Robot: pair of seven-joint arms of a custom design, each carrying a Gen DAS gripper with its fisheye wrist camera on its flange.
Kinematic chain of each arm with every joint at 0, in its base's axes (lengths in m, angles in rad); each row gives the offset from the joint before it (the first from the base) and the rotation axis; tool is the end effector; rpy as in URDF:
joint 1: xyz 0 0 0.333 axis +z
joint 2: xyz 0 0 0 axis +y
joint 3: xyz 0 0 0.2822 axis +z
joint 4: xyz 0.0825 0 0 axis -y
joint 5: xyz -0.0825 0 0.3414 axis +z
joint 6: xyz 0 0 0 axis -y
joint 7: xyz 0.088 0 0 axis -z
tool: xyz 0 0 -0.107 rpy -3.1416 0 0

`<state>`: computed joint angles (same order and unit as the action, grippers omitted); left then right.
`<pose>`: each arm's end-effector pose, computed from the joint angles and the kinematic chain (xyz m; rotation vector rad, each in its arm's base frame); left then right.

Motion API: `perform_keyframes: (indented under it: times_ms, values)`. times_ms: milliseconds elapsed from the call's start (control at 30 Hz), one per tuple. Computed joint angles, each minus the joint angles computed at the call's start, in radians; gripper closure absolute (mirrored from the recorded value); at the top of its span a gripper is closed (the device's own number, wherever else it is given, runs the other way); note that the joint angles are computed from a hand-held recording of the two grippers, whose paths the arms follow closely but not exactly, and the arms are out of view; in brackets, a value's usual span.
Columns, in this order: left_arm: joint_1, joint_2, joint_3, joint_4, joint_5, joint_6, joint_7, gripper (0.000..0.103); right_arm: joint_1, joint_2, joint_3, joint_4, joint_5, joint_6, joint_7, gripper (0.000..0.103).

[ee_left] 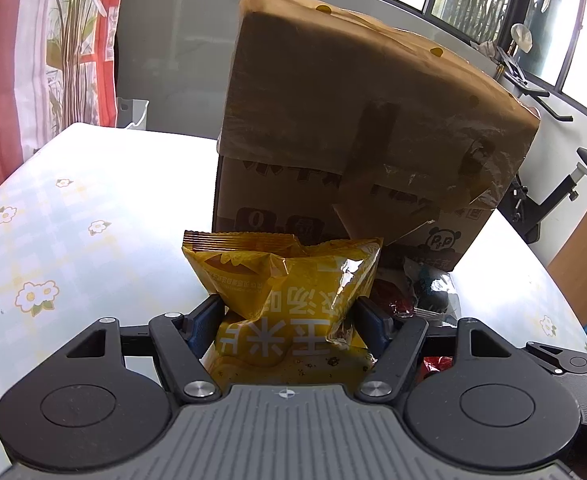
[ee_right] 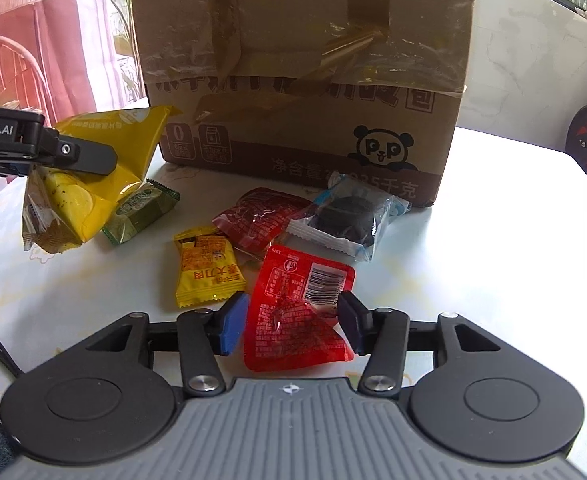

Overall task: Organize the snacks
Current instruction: 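Carry the yellow chip bag and red packet over the box and release them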

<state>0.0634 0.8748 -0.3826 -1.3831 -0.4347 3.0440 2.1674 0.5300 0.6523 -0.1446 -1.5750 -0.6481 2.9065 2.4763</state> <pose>0.7121 -0.1126 0.2975 -1.5818 2.0185 -1.1142 0.6131 0.3095 0.3267 -1.8673 1.6499 -0.6693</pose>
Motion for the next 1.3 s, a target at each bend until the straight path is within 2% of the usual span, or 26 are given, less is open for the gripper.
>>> perform_keyframes:
  times_ms: [67, 267, 333, 367, 400, 567, 667, 867, 1000, 1067, 1133, 1233, 1300]
  values:
    - [0.000, 0.002, 0.000, 0.003, 0.002, -0.004, 0.001, 0.030, -0.007, 0.010, 0.007, 0.012, 0.009, -0.019, -0.013, 0.044]
    - [-0.008, 0.009, 0.012, 0.016, 0.006, -0.015, -0.007, 0.030, 0.012, 0.022, -0.026, 0.010, -0.024, 0.019, 0.015, 0.038]
    - [-0.009, 0.010, 0.012, 0.018, 0.007, -0.016, -0.008, 0.030, 0.020, 0.024, -0.035, 0.010, -0.032, 0.022, 0.023, 0.041]
    - [-0.009, 0.010, 0.012, 0.018, 0.007, -0.015, -0.008, 0.030, 0.028, 0.023, -0.043, 0.008, -0.039, 0.020, 0.034, 0.048]
    - [-0.006, 0.009, 0.007, 0.015, 0.006, -0.012, -0.004, 0.030, 0.028, 0.019, -0.044, 0.003, -0.042, 0.025, 0.039, 0.049]
    - [0.007, 0.001, -0.008, -0.005, 0.000, 0.009, 0.009, 0.030, -0.004, -0.003, -0.011, -0.031, -0.012, 0.063, 0.027, 0.052]
    - [0.011, -0.016, -0.006, -0.027, 0.000, 0.024, 0.010, 0.030, 0.018, -0.020, -0.045, -0.057, -0.021, 0.102, 0.063, 0.052]
    - [0.062, -0.055, -0.049, -0.081, 0.005, 0.106, 0.053, 0.030, 0.087, -0.058, -0.142, -0.090, -0.100, 0.166, 0.144, 0.052]
    - [0.145, -0.076, -0.148, -0.123, 0.042, 0.213, 0.104, 0.030, 0.124, -0.077, -0.205, -0.087, -0.162, 0.211, 0.204, 0.052]
    - [0.185, -0.075, -0.199, -0.120, 0.075, 0.237, 0.104, 0.030, 0.151, -0.077, -0.254, -0.060, -0.204, 0.234, 0.237, 0.052]
    - [0.213, -0.067, -0.243, -0.097, 0.115, 0.250, 0.100, 0.030, 0.148, -0.071, -0.273, -0.018, -0.227, 0.259, 0.246, 0.052]
    - [0.207, -0.037, -0.281, -0.016, 0.191, 0.258, 0.102, 0.030, 0.112, -0.049, -0.265, 0.074, -0.222, 0.286, 0.206, 0.052]
    - [0.186, 0.006, -0.308, 0.085, 0.238, 0.232, 0.109, 0.030, 0.063, -0.027, -0.223, 0.148, -0.191, 0.292, 0.139, 0.051]
